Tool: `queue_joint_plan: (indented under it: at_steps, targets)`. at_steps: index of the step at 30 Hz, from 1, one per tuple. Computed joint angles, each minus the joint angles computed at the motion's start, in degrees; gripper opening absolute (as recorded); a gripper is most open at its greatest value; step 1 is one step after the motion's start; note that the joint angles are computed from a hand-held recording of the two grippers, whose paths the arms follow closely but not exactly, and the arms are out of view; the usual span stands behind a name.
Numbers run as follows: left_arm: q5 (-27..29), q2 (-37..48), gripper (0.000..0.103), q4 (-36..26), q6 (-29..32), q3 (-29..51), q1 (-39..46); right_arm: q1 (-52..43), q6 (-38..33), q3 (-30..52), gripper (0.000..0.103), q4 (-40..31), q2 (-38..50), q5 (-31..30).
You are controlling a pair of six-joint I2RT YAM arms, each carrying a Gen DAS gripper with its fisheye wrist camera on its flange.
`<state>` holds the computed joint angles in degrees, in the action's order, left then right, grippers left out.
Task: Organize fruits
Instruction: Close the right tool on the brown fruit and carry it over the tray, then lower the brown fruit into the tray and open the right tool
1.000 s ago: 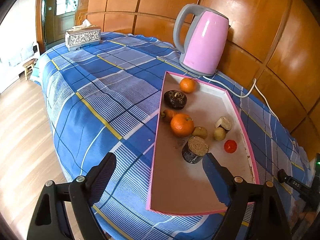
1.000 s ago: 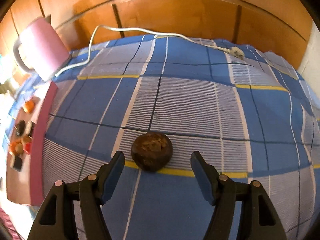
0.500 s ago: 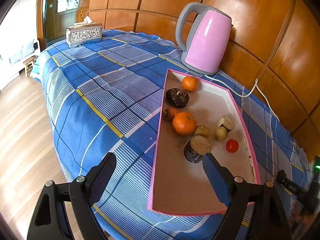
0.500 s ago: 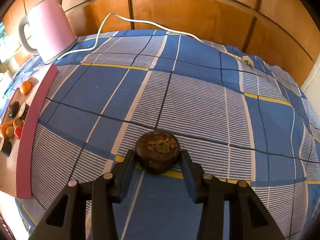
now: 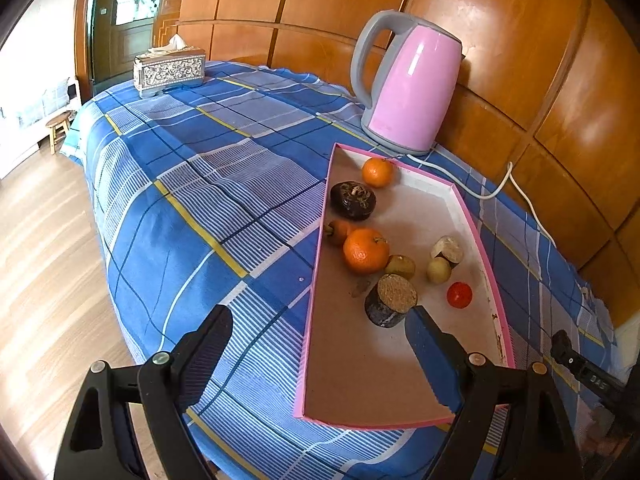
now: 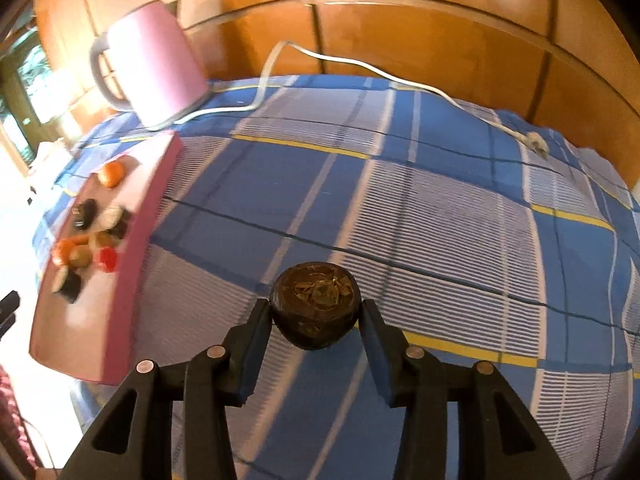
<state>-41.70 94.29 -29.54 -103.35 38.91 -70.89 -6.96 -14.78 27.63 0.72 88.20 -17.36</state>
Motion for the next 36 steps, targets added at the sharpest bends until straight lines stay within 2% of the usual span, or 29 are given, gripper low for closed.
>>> queue_joint_plan:
  at_steps: [8, 14, 19, 25, 31, 36]
  targets:
    - [-0.01, -1.53, 0.089, -2.5, -3.93, -1.68, -0.32, 7.88, 0.21, 0.34, 0.045, -7.64, -8.41, -6.18]
    - [-0.58, -2.55, 0.089, -3.77, -5.46, -2.51, -0.2, 19.41, 1.78, 1.69, 0.045, -9.79, -10.19, -6.62]
    - [-0.27, -2.18, 0.089, -3.19, -4.79, -2.56, -0.01, 28.68, 4.53, 2.96, 0.045, -7.66, -7.45, -3.53]
    - [0.36, -1.71, 0.09, -2.04, -4.17, -2.95, 0.35, 35.44, 6.83, 6.94, 0.046, -4.74, 0.98, 1.79]
    - [0.34, -0.96, 0.09, -2.49, -3.97, -2.26, 0.18, 36.4, 8.78, 7.62, 0.046, -2.81, 3.97, 3.66]
    - [-0.44, -0.5, 0.091, -4.07, -3.96, -1.06, -0.46, 35.35, 9.88, 5.98, 0.047, -2.09, 1.88, 3.74]
